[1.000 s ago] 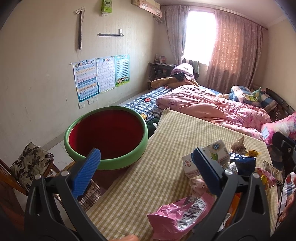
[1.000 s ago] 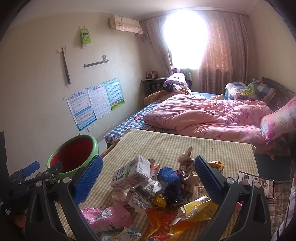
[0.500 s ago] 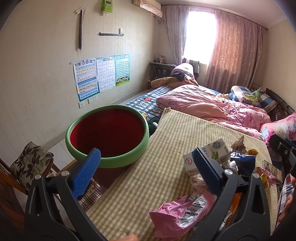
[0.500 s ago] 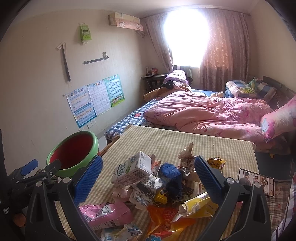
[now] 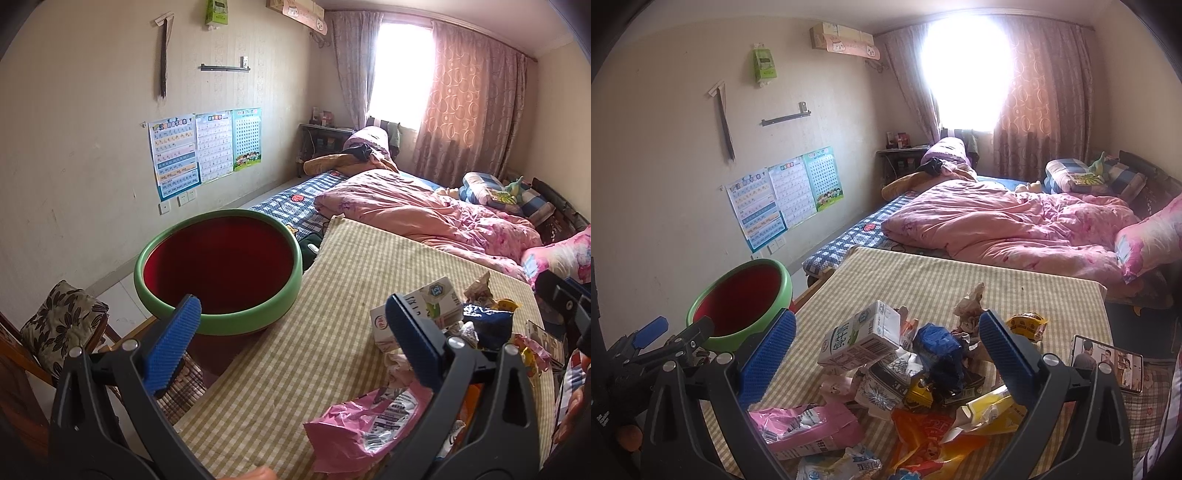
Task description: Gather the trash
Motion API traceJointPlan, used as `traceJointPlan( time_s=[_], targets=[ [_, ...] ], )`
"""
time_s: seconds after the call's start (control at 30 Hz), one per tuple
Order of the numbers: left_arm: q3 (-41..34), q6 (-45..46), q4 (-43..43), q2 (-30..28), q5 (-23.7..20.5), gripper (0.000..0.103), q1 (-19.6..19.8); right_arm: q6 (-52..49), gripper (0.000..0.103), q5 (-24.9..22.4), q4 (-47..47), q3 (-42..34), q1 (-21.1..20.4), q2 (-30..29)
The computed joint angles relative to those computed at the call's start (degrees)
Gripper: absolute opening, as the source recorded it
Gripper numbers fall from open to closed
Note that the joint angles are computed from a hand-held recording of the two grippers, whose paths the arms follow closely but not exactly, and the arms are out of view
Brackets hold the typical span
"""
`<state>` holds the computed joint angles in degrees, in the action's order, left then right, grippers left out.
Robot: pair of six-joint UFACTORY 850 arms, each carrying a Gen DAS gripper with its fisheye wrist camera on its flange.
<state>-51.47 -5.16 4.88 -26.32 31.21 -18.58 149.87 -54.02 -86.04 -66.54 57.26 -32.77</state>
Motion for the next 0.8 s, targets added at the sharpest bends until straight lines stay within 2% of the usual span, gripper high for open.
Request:
traceJointPlan(
  time_s=[0.17,0.33,0.4,0.5,0.6,0.67,0.77,0.8],
  targets=[
    [-0.13,1.85,-1.14,-0.04,0.35,0.098,-0.21,0.52,0.096,-0.06,-1.01,0.29,-0.04,0.07],
    [0.44,6.96,-2.58,0.08,2.14,0.098,-0.89,3.44,0.096,-0.23,-6.69,2.20,0.47,0.49],
    [0.41,6.27,1.10,-0.02,0.92,0.098,-0.83,3.21,0.096,-0.40,-7.63,2.54,0.83,0.20],
    [0.50,4.39,7.81,-0.39,-0.63,0.098,-0.41,2.07,0.096,3.76,-7.73,3.11,0.49,0.43],
    [0.45,1.72,15.58,-1.11,-3.17,0.096,-0.08,-0.55,0.096,12.58,-5.07,3.53,-0.69,0.30],
    [0.13,-1.93,22.15,-1.82,-5.80,0.093,-0.12,-0.22,0.096,15.16,-3.29,3.99,-0.98,0.11],
    [-0.97,-9.52,32.81,-3.33,-8.75,0.085,-0.25,-1.35,0.096,19.11,0.48,4.35,-1.50,-0.18],
    [-1.49,-13.17,37.15,-4.00,-9.43,0.077,-0.17,-1.09,0.096,19.48,1.06,4.49,-1.37,-0.26]
  ],
)
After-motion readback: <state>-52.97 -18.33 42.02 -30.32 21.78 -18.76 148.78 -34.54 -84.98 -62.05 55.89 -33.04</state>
